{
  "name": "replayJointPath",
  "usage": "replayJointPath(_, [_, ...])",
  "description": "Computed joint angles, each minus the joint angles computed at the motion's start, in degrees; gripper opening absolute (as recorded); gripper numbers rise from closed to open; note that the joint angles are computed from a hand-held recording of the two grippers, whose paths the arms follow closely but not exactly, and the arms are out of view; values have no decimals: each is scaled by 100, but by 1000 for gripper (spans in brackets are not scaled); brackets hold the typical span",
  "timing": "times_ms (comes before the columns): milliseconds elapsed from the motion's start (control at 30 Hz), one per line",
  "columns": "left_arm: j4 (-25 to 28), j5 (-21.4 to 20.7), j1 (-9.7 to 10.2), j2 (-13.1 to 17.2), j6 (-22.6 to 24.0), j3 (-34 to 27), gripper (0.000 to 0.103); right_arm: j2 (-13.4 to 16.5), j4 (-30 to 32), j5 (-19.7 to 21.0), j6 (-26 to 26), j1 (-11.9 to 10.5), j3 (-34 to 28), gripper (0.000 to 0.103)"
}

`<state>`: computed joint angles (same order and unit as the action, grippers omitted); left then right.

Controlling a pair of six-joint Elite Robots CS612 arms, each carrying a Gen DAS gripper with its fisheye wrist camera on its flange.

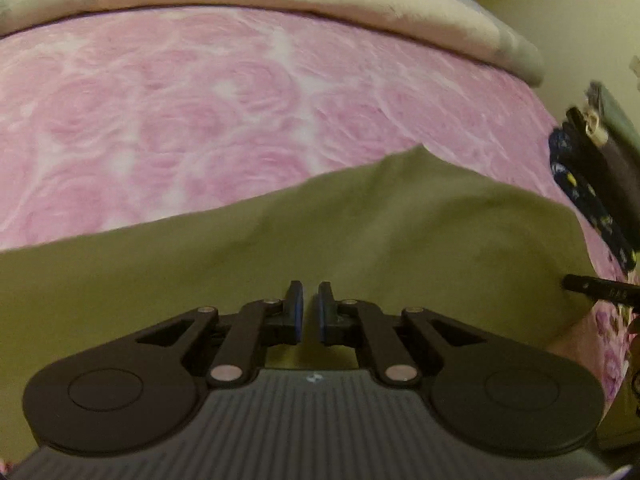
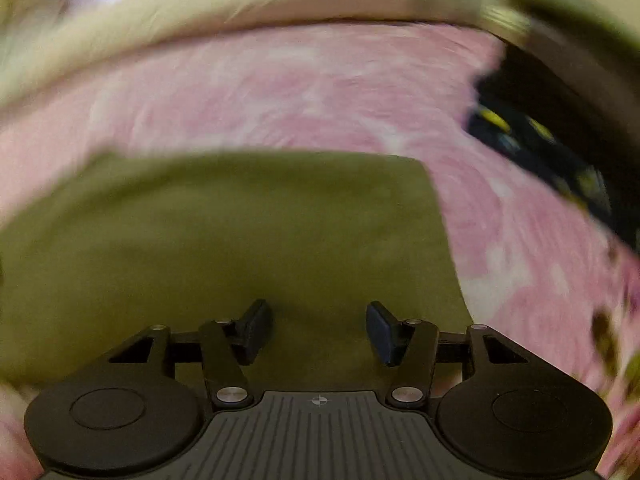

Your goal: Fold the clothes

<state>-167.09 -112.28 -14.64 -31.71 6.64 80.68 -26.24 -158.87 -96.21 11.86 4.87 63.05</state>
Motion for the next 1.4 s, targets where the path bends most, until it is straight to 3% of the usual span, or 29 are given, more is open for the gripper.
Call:
replayJointPath(33, [-31, -46, 12, -27, 127, 35, 3, -45, -78, -59, 169, -5, 66, 53])
replayJointPath(100, [-101, -215, 51, -64, 379, 138, 4, -121, -413, -153, 14, 28, 205, 53])
replayJointPath(200, [-338, -412, 123, -30, 626, 296, 4, -180, -943, 146, -262, 89, 456, 53])
replayJointPath(267, [-666, -548, 216, 85, 360, 327, 4, -78, -960, 2, -437, 167, 456, 53])
replayJointPath(333, [-1001, -772, 317, 174, 101, 360, 4, 46, -1292, -221, -297, 221, 512, 53])
replayJointPath(400, [-1436, -977, 378, 274, -7, 402, 4, 101, -1675, -336, -128, 251, 614, 54])
replayJointPath(533, [-2316, -1270, 453, 485, -182, 451, 4, 209, -2343, -436, -266, 277, 705, 54])
replayJointPath(667, [-2741, -1393, 492, 571, -244, 485, 8, 263, -2884, -445, -274, 285, 837, 54])
replayJointPath(767, [-2779, -1311, 464, 518, -86, 569, 12, 288, -3071, -541, -247, 319, 869, 55])
replayJointPath(833, [-2723, -947, 393, 348, 5, 767, 13, 246, -2925, -671, -127, 356, 867, 55])
replayJointPath(900, [-2374, -382, 293, -8, -52, 1122, 17, 143, -2633, -793, 82, 396, 898, 55])
replayJointPath(1000, [-2261, 121, 226, -507, -214, 1668, 30, -297, -1995, -693, 662, 463, 1237, 55])
replayJointPath(1100, [-2849, 347, 242, -878, -315, 2251, 34, -745, -2112, -434, 1183, 534, 1785, 55])
replayJointPath(1200, [-3290, 496, 299, -1176, -510, 2765, 35, -1084, -2215, -503, 1383, 667, 2216, 55])
replayJointPath(1400, [-3863, 828, 389, -1583, -557, 3580, 35, -1502, -2434, -611, 1228, 921, 2868, 55])
